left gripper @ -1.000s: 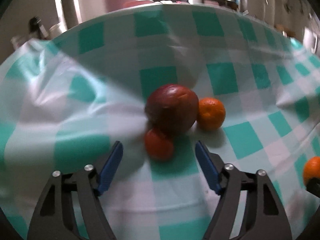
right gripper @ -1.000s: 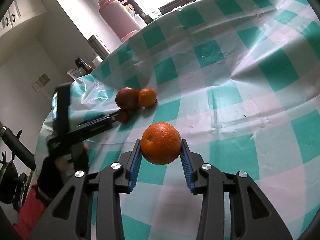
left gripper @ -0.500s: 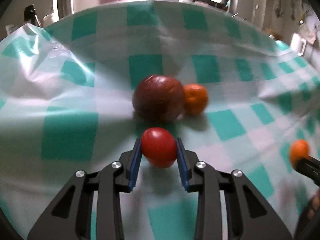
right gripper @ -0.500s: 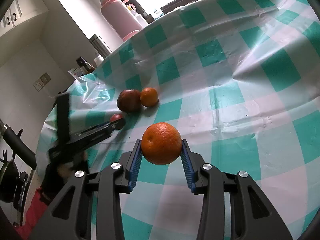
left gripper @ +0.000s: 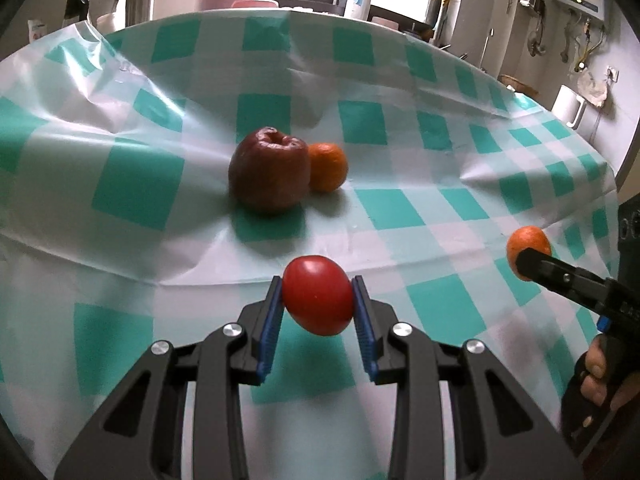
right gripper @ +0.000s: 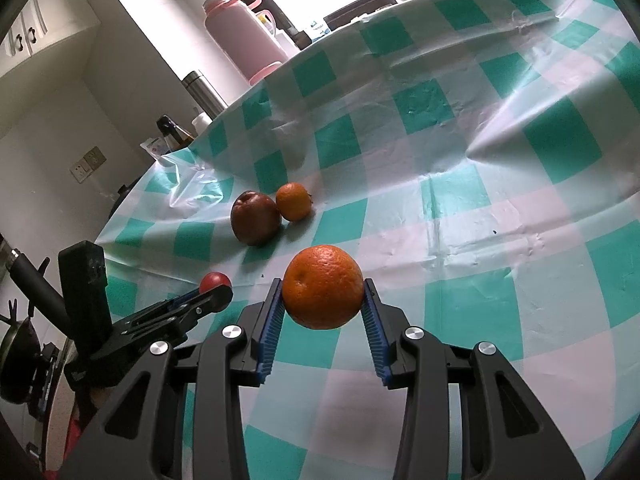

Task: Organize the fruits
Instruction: 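Lift both held fruits and carry them down into the white bin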

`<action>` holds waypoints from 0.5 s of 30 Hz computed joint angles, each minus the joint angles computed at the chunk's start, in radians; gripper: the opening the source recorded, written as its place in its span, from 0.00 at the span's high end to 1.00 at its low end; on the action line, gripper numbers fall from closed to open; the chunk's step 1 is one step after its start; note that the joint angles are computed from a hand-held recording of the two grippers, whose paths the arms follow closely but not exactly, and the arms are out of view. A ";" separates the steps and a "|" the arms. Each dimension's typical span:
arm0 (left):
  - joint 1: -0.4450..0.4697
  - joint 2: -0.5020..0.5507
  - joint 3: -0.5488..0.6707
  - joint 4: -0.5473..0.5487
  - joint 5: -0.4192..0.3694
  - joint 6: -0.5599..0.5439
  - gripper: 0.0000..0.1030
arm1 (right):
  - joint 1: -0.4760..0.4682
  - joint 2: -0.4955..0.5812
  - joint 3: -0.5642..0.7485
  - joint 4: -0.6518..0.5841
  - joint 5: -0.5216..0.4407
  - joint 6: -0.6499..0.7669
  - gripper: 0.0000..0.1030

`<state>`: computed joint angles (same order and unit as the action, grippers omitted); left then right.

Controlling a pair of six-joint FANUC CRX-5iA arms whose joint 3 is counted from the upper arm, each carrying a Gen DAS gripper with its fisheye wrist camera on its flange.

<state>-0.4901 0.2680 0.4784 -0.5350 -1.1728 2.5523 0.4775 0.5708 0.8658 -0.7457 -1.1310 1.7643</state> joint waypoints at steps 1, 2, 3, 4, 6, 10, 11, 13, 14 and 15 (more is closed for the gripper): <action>-0.008 -0.008 -0.009 -0.004 0.000 0.009 0.67 | 0.001 -0.003 -0.004 0.002 0.004 0.000 0.61; -0.012 -0.013 -0.013 -0.008 -0.001 0.014 0.67 | 0.002 -0.007 -0.010 0.008 0.008 -0.001 0.61; -0.019 -0.013 -0.011 -0.015 -0.004 0.023 0.67 | 0.008 -0.016 -0.024 0.026 0.018 -0.009 0.61; -0.029 -0.017 -0.012 -0.024 -0.007 0.032 0.67 | 0.011 -0.026 -0.039 0.037 0.023 -0.013 0.61; -0.054 -0.015 -0.001 -0.053 -0.024 0.050 0.67 | 0.005 -0.049 -0.069 0.025 0.025 -0.004 0.61; -0.105 0.003 0.028 -0.100 -0.062 0.082 0.67 | -0.004 -0.094 -0.130 0.017 0.023 0.008 0.61; -0.112 0.008 0.035 -0.101 -0.069 0.087 0.67 | -0.006 -0.102 -0.141 0.017 0.022 0.011 0.61; -0.135 0.018 0.053 -0.119 -0.083 0.099 0.67 | -0.008 -0.127 -0.175 0.025 0.028 0.019 0.61; -0.145 0.023 0.062 -0.129 -0.093 0.100 0.67 | -0.010 -0.136 -0.186 0.024 0.029 0.023 0.61; -0.156 0.030 0.074 -0.139 -0.105 0.098 0.67 | -0.016 -0.148 -0.202 0.017 0.028 0.033 0.61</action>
<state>-0.6461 0.2980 0.5519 -0.6739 -1.2778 2.6507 0.4612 0.4230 0.6639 -0.7286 -1.1032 1.7972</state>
